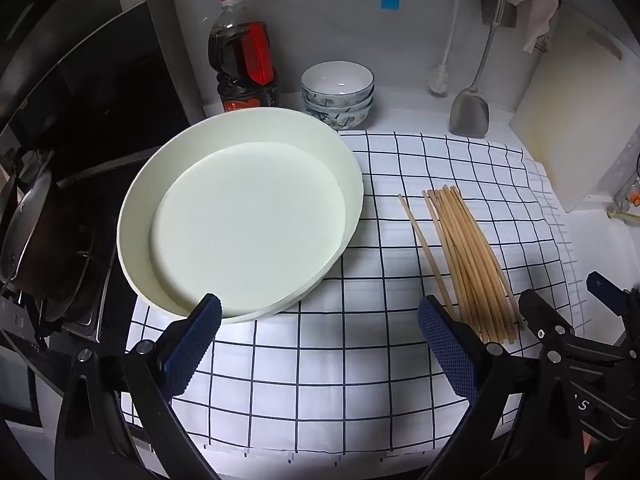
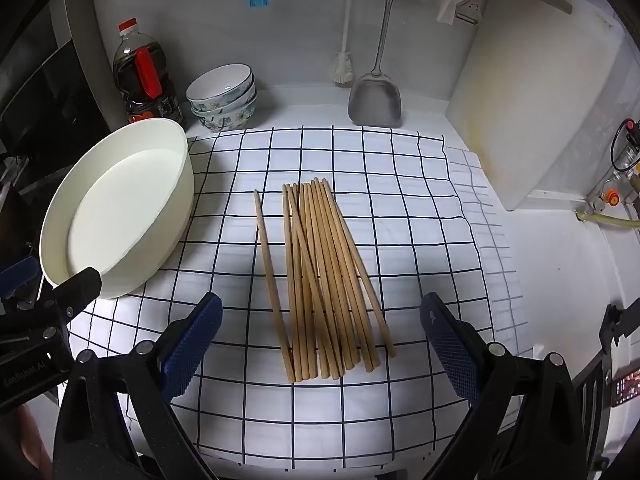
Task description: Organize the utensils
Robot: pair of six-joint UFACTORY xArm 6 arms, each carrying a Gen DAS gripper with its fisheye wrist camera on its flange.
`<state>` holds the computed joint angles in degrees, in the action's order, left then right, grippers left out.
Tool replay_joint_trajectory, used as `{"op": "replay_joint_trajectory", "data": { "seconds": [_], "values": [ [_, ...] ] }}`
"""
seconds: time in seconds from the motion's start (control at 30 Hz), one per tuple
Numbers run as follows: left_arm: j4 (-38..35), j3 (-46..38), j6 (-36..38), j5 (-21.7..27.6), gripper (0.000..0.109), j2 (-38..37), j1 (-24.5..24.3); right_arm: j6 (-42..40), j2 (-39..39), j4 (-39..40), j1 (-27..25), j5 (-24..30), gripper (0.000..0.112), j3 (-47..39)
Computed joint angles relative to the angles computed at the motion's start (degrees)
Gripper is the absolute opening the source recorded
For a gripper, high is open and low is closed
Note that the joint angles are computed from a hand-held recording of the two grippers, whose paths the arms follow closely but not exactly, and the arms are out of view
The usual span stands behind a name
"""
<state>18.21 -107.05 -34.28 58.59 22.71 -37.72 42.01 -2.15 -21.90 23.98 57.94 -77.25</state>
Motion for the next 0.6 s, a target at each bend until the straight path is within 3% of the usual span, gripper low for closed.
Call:
{"op": "replay_joint_trajectory", "data": {
  "seconds": [0.37, 0.6],
  "values": [
    [-1.42, 1.28, 2.87, -0.95, 0.097, -1.28, 2.06, 0.11, 0.10, -0.13, 0.14, -0.12, 0.095, 0.02],
    [0.86, -0.85, 1.01, 0.61, 0.097, 0.02, 1.06, -0.09, -0.13, -0.05, 0.01, -0.23, 0.095, 0.24]
  ]
}}
